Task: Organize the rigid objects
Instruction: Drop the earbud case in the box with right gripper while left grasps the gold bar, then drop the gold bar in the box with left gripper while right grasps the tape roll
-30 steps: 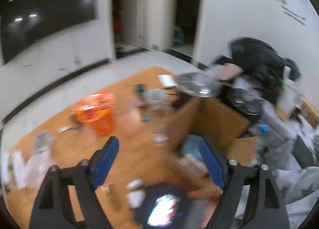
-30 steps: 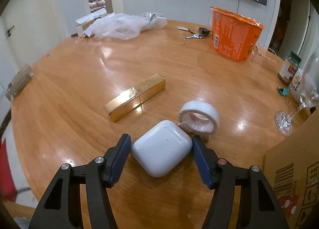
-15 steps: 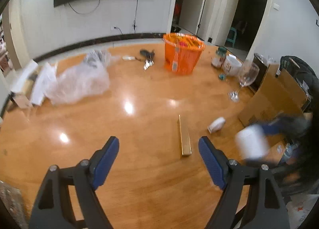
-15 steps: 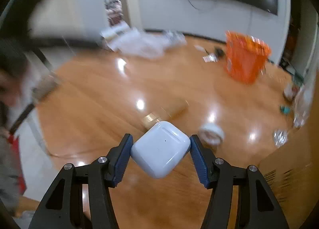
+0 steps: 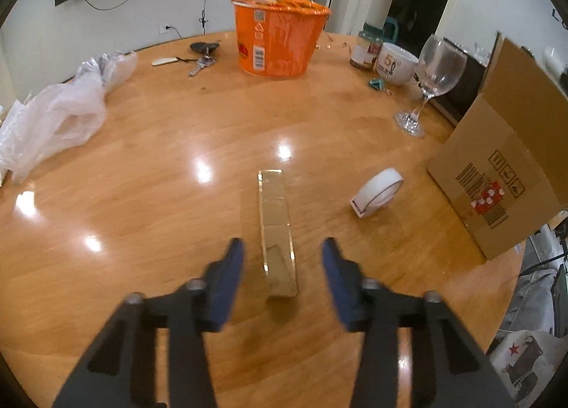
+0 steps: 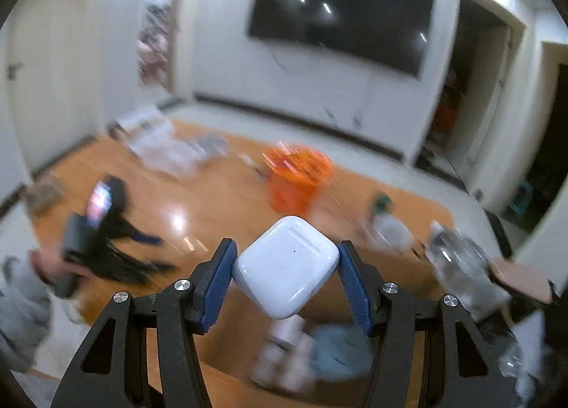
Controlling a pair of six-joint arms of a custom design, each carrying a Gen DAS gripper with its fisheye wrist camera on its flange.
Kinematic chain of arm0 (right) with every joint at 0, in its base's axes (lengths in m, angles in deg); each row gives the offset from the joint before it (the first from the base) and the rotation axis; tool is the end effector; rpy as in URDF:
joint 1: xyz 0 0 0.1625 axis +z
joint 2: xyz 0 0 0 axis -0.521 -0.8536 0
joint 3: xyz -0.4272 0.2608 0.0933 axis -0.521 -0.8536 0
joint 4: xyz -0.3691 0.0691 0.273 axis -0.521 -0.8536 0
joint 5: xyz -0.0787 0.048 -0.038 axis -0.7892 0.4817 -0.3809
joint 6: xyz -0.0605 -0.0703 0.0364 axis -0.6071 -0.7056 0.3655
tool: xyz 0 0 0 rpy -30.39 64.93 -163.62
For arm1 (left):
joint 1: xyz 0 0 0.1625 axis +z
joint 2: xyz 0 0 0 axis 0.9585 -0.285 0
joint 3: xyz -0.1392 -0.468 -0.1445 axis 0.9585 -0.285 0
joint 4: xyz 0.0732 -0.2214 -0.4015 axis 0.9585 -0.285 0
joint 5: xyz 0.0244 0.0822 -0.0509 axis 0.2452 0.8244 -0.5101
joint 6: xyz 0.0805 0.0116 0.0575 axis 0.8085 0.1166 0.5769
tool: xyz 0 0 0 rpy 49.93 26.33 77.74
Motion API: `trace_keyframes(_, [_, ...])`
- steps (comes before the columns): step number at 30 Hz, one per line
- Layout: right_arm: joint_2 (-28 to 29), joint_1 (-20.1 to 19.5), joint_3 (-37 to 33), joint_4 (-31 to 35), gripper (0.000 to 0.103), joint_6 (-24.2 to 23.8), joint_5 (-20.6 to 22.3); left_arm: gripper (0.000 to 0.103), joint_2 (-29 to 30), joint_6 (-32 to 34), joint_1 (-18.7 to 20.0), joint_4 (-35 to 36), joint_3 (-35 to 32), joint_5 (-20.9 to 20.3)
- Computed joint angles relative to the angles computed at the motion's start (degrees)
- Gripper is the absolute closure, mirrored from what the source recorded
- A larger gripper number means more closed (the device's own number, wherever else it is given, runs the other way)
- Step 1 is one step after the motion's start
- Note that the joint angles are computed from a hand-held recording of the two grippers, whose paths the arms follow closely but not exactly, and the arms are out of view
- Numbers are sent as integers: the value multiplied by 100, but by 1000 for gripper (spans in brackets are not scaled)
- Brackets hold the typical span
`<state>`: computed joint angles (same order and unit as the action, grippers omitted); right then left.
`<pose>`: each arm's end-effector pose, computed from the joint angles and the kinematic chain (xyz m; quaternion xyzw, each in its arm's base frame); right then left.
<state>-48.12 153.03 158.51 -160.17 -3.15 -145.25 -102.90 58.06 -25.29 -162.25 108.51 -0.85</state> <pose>0.3443 -0.4054 0.1441 0.4980 -0.7929 0.2059 0.2845 -0.0404 -0.3539 0.1978 0.0995 0.9100 -0.2712 0.2973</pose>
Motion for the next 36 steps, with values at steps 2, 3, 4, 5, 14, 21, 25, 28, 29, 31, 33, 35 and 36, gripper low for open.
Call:
trace_keyframes(2, [-3,-163,-74,449,48,151,-269,84,132,-50,-1,69,-37,68])
trace_keyframes(3, [-23,-221,-101,693,48,251,-314,87,190,-64,-21,62,-40,105])
trace_keyframes(4, [-48,-270,-135,977,48,370,-312,88,221,-105,-37,49,-40,125])
trace_keyframes(5, [-105,-324,-149,1256,48,488,-257,88,207,-144,-42,79,-43,127])
trace_keyframes(14, [-238,-361,-89,1497,33,402,-130,88,-387,-661,-387,948,-12,405])
trace_keyframes(21, [-533,-137,184,1354,33,288,1539,88,-1510,-1499,-1261,3188,-318,855])
trace_keyframes(25, [-335,61,250,1514,33,80,2013,88,-1366,-1402,-948,2847,-266,631])
trace_keyframes(28, [-231,69,313,1397,33,22,1955,88,-1151,-1250,-653,2089,-50,352])
trace_keyframes(29, [-209,40,309,1387,33,57,1912,88,-1061,-1250,-595,2024,-29,351])
trace_keyframes(31, [-183,-18,283,1405,33,147,1832,88,-812,-1232,-472,1864,6,386])
trace_keyframes(33, [-208,-69,277,1413,33,209,1760,87,-562,-1134,-327,1513,38,328])
trace_keyframes(35, [-212,-104,273,1393,33,255,1703,87,-482,-1182,-346,1497,48,395])
trace_keyframes(36, [-212,-106,268,1387,33,279,1689,87,-497,-1281,-372,1661,28,408])
